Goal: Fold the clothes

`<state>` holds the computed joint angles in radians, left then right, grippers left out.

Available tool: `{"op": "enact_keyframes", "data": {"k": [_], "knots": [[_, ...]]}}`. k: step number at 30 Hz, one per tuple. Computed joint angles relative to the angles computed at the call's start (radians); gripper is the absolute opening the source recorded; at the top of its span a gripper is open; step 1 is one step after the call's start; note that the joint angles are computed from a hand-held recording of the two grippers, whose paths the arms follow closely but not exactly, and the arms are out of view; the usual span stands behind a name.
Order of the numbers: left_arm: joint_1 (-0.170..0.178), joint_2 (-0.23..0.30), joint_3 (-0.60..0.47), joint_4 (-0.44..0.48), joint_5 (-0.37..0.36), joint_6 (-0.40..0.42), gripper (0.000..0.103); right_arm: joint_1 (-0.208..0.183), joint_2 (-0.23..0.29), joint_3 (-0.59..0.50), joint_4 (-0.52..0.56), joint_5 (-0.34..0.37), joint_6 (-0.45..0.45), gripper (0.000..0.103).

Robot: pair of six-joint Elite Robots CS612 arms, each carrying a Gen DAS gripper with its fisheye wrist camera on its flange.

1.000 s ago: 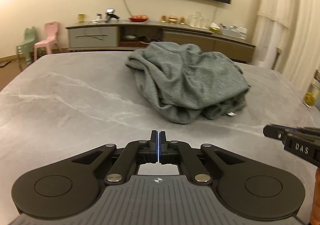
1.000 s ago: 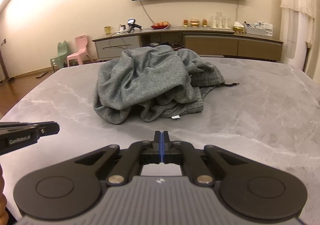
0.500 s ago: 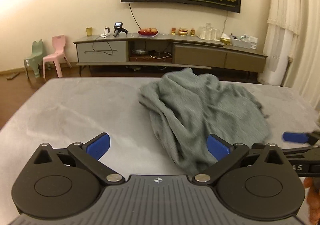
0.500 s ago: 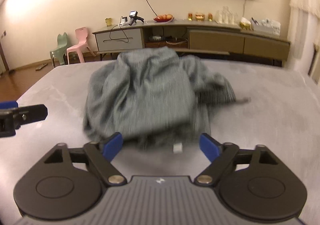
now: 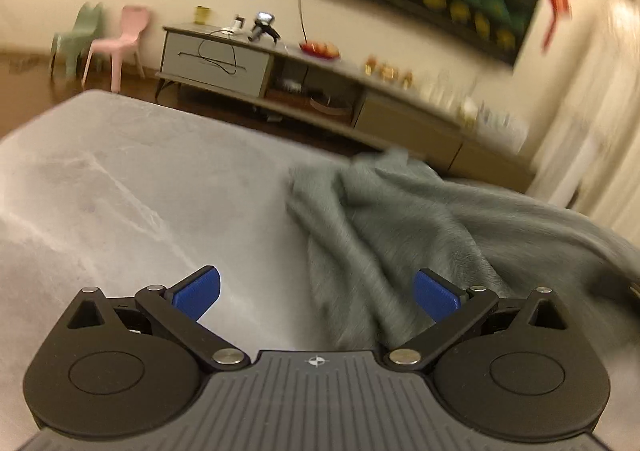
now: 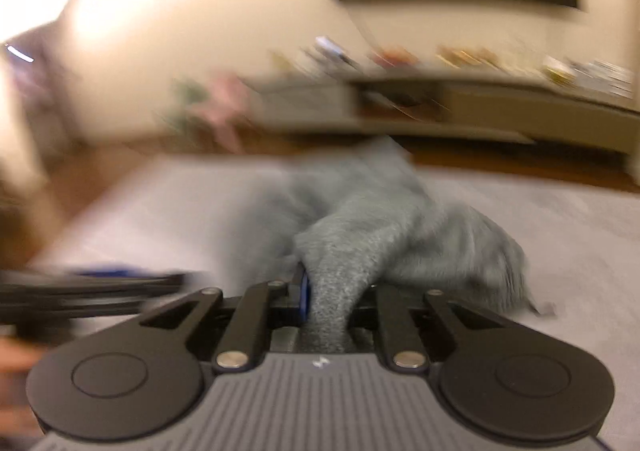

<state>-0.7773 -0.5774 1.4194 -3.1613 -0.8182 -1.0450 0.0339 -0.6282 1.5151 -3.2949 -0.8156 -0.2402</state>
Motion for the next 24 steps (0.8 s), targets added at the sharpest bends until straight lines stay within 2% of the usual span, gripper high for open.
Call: {"op": "enact_keyframes", "data": {"k": [1,2,3,4,5,6,7,8,9,10,11,12,13,15,16,17,18,20,21,22,23,24], "knots": [[0.002,-0.002,0.009,-0.024,-0.006,-0.007,0.102,-0.013,-0.017,0.028,0.011,0.076,-0.023,0.012],[0.004,-0.002,0.01,-0.024,-0.024,-0.012,0.102,-0.021,-0.03,0.053,0.051,0.11,-0.068,0.013],[0.009,0.001,0.005,-0.012,-0.052,-0.015,0.102,-0.023,-0.037,0.069,0.097,0.102,-0.11,0.013],[0.013,0.004,-0.001,-0.001,-0.08,-0.017,0.102,-0.021,-0.033,0.074,0.138,0.052,-0.141,0.016],[0.016,0.009,-0.008,0.015,-0.104,-0.021,0.102,-0.009,-0.03,0.07,0.194,-0.038,-0.165,0.018],[0.017,0.016,-0.02,0.04,-0.117,-0.026,0.102,-0.002,-0.024,0.06,0.262,-0.098,-0.195,0.024],[0.017,0.023,-0.033,0.066,-0.127,-0.024,0.102,-0.002,-0.018,0.056,0.288,-0.118,-0.198,0.027],[0.016,0.031,-0.045,0.085,-0.132,-0.019,0.102,-0.008,-0.015,0.058,0.282,-0.106,-0.184,0.029],[0.014,0.036,-0.052,0.093,-0.126,-0.007,0.102,-0.016,-0.013,0.063,0.259,-0.088,-0.156,0.038],[0.011,0.042,-0.06,0.101,-0.12,0.005,0.102,-0.026,-0.013,0.069,0.219,-0.066,-0.115,0.056],[0.008,0.048,-0.068,0.109,-0.115,0.016,0.102,-0.037,-0.009,0.073,0.161,-0.046,-0.056,0.064],[0.006,0.055,-0.075,0.111,-0.108,0.033,0.101,-0.047,0.0,0.07,0.108,-0.035,0.015,0.07],[0.003,0.062,-0.082,0.104,-0.104,0.059,0.098,-0.055,0.008,0.063,0.071,-0.029,0.085,0.071],[0.006,0.071,-0.093,0.096,-0.13,0.1,0.074,-0.068,0.032,0.042,-0.001,-0.055,0.243,0.074],[0.009,0.075,-0.098,0.093,-0.15,0.118,0.046,-0.067,0.046,0.026,-0.019,-0.094,0.312,0.077],[0.01,0.077,-0.1,0.096,-0.158,0.122,0.034,-0.064,0.061,0.007,-0.02,-0.146,0.366,0.078],[0.009,0.072,-0.092,0.11,-0.136,0.093,0.032,-0.062,0.073,-0.011,-0.005,-0.195,0.398,0.078],[0.002,0.056,-0.071,0.166,-0.026,0.011,0.03,-0.061,0.105,-0.056,0.037,-0.213,0.429,0.077],[-0.003,0.044,-0.061,0.226,0.048,-0.037,0.03,-0.062,0.121,-0.079,0.058,-0.211,0.443,0.067],[-0.007,0.032,-0.052,0.275,0.098,-0.07,0.03,-0.065,0.14,-0.104,0.076,-0.18,0.451,0.049],[-0.009,0.02,-0.041,0.306,0.125,-0.094,0.033,-0.069,0.16,-0.13,0.09,-0.126,0.455,0.039],[-0.011,0.008,-0.025,0.306,0.126,-0.1,0.037,-0.072,0.172,-0.148,0.103,-0.086,0.445,0.022]]}}
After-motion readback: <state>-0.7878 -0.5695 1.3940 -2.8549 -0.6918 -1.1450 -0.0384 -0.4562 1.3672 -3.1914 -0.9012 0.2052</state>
